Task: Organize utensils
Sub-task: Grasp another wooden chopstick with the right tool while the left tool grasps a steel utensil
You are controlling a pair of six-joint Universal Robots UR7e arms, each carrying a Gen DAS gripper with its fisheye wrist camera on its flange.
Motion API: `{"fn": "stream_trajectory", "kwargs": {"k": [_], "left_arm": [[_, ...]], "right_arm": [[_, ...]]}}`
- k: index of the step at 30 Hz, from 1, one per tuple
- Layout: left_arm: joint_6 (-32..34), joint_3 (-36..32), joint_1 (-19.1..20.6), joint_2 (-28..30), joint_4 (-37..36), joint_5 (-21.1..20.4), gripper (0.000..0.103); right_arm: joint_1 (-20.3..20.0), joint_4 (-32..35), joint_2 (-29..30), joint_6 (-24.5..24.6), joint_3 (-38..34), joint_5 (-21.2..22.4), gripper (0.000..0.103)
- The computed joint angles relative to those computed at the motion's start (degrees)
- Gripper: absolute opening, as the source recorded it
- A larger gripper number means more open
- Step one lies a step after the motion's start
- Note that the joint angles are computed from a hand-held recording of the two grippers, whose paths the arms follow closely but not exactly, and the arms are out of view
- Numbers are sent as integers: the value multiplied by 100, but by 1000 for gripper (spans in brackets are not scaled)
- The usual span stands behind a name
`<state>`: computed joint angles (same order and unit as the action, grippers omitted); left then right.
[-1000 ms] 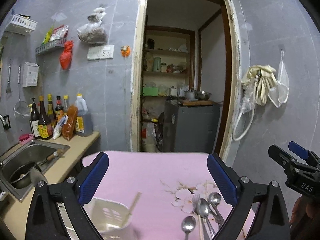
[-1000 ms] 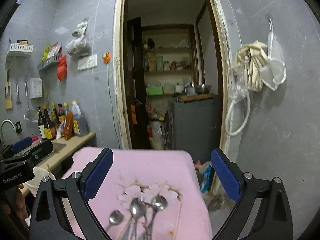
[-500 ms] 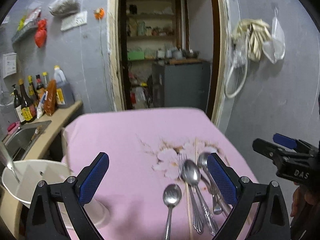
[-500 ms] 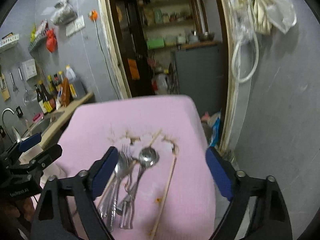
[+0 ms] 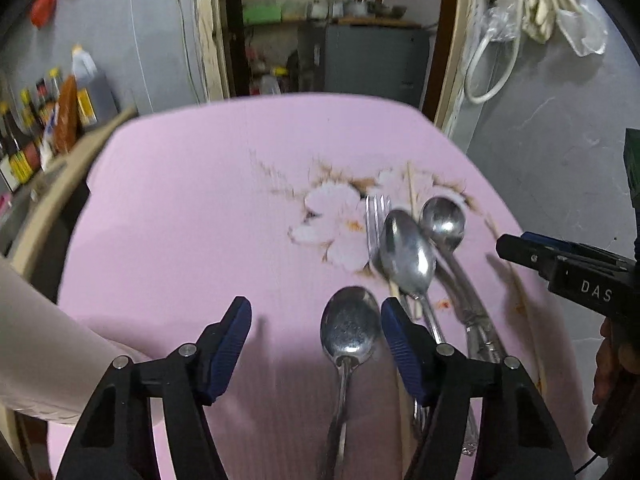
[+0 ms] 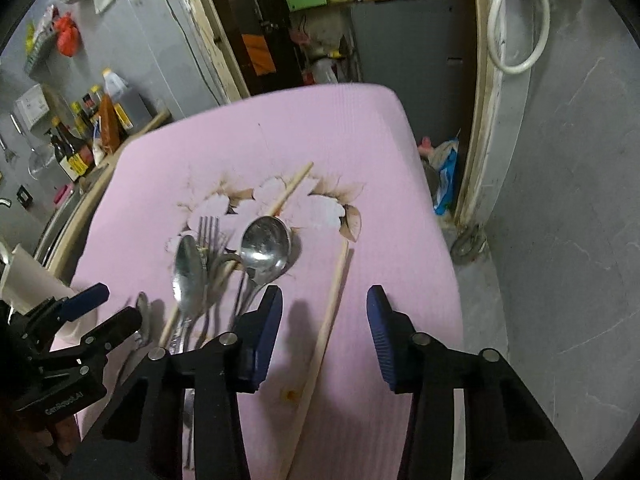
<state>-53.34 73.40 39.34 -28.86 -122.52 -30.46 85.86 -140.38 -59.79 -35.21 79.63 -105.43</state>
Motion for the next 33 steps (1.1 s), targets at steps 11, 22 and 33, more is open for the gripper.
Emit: {"fn": "stream_trajectory", "kwargs": {"k": [11,22,33], "left_arm": [[654,248,334,-150,-1126,-1073,37],[1087,-120,440,-96,-830,-1524,13],[1184,16,361,-202,-1005,-1624,3]], "right_arm": [[80,484,408,245,-580,-295,21],[-51,1118,329,815,-781,124,6],[-139,1212,-96,980,-349,568,5]]}}
